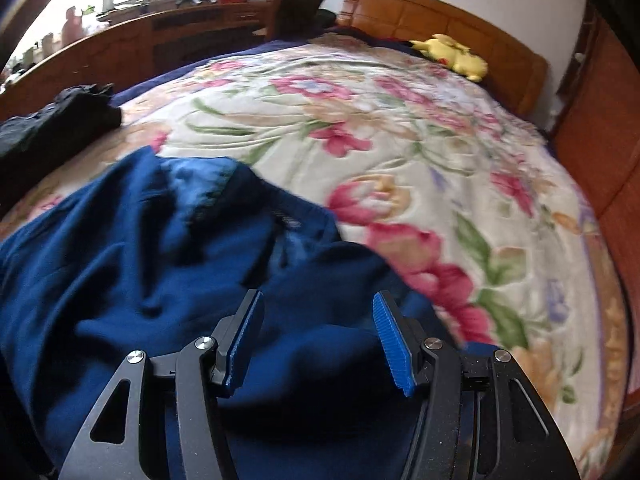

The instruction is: Fold large clothes

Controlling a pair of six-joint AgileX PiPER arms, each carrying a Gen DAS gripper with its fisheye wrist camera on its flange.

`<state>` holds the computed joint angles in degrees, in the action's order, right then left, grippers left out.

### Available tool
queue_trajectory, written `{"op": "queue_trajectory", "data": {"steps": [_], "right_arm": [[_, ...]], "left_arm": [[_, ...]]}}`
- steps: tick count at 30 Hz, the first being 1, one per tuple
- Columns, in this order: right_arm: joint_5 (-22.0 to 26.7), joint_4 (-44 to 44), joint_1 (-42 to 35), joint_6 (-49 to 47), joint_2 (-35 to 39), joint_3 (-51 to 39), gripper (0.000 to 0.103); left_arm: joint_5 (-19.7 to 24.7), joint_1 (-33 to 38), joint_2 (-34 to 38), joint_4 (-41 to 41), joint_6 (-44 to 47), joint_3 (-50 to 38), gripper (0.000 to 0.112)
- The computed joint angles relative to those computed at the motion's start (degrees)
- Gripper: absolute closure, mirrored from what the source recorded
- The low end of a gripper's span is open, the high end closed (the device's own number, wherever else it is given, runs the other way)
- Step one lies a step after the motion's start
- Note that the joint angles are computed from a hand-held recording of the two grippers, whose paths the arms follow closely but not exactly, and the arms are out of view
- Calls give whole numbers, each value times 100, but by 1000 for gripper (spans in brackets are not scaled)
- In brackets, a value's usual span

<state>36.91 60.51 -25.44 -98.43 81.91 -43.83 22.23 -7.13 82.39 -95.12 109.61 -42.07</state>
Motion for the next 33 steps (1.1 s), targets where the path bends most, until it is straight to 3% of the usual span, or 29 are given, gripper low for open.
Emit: {"op": "queue_trajectory", "data": {"steps": [4,10,15,16,18,20,21,25,33], "right_arm": [[155,-373,383,374,453,-239,44],[-557,-1152,1172,1167,1191,-622,44],[-481,-1285,1144,1230,1507,-855,44],[-471,-1299,1163,1269,1572,-925,47],[-455,-1264,1145,1164,1601,-931,63],[-408,-1423,1206,1212,1496,-923,89],[-527,-1481,1300,1218,1433,-893,92],[-1028,-1381,1544,1269,1090,-773,94],[-2441,291,2073,551,1262,-1034,95]], "left_arm": [[-269,-327,84,10,-64,-43,32],[-511,-615,260,-21,-36,-95,32],[-523,-606,406,24,-65,-143,32],[-503,-588,431,81,-113,-170,32],[-475,-555,431,158,-178,-184,32],[-421,-517,409,150,-149,-164,32],[-400,-502,393,138,-130,-152,32],[-387,-496,366,31,7,-107,32],[-559,-603,467,26,0,-169,32]]}}
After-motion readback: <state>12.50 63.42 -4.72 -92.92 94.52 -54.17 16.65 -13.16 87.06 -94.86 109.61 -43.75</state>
